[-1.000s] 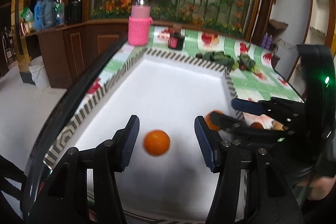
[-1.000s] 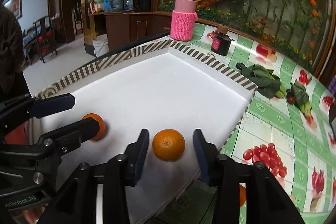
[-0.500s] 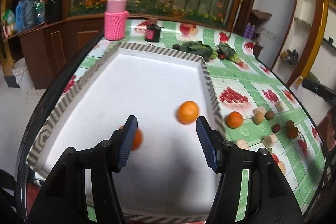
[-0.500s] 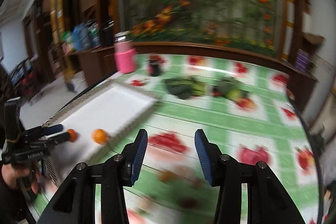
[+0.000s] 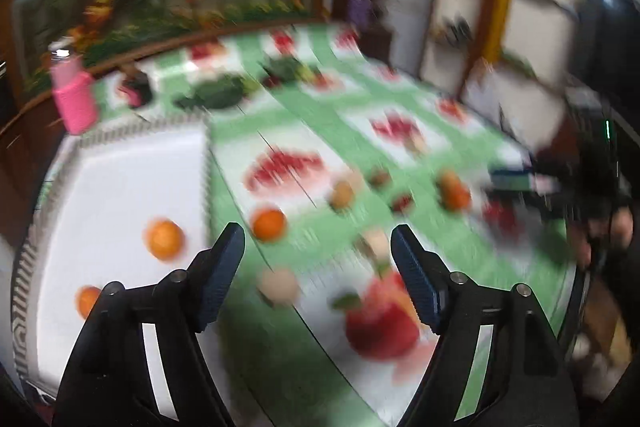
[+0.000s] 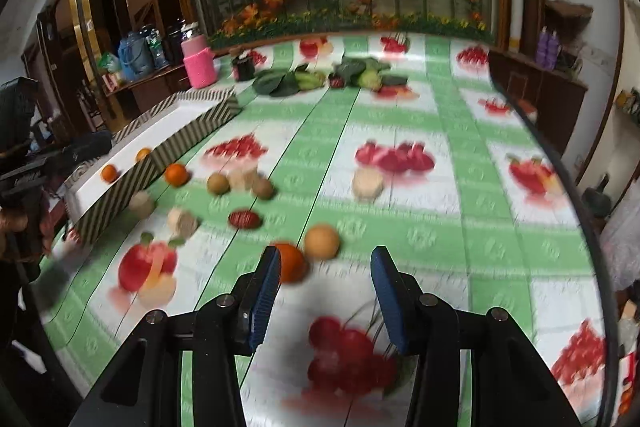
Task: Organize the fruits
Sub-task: 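Grasp a tan round bread ball with the left gripper while the right grasps an orange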
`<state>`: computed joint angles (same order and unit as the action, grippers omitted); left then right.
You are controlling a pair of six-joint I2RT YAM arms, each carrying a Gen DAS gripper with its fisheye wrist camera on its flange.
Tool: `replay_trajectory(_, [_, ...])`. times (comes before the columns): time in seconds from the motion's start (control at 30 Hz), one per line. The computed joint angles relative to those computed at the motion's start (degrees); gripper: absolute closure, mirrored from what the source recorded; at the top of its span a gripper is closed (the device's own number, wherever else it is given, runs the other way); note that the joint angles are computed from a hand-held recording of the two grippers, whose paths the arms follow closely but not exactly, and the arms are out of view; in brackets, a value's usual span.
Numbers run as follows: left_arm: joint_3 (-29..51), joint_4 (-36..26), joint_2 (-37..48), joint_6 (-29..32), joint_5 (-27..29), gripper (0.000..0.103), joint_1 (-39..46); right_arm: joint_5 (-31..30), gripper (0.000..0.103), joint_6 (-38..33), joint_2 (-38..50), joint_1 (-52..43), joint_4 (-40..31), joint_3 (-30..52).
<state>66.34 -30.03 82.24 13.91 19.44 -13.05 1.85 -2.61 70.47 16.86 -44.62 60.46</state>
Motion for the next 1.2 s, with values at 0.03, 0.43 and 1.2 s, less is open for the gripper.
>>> replay_trajectory(0.03, [0.33, -1.32, 1.03, 0.52, -0.24, 0.027, -0.46, -0.4, 0.058, -0.17, 0.2, 0.37, 0.34, -0.48])
replay_trajectory(0.43, [2.35, -2.94, 7.37, 1.15, -2.82, 0.027, -1.08, 3.36, 0.064, 0.92, 11.7, 4.32, 1.01, 3.35])
replay_trajectory(1.2, [3.23, -2.91, 7.36, -1.73, -9.78, 0.075, -3.54, 3.7, 0.072, 1.25, 10.13, 5.0, 5.72, 0.98])
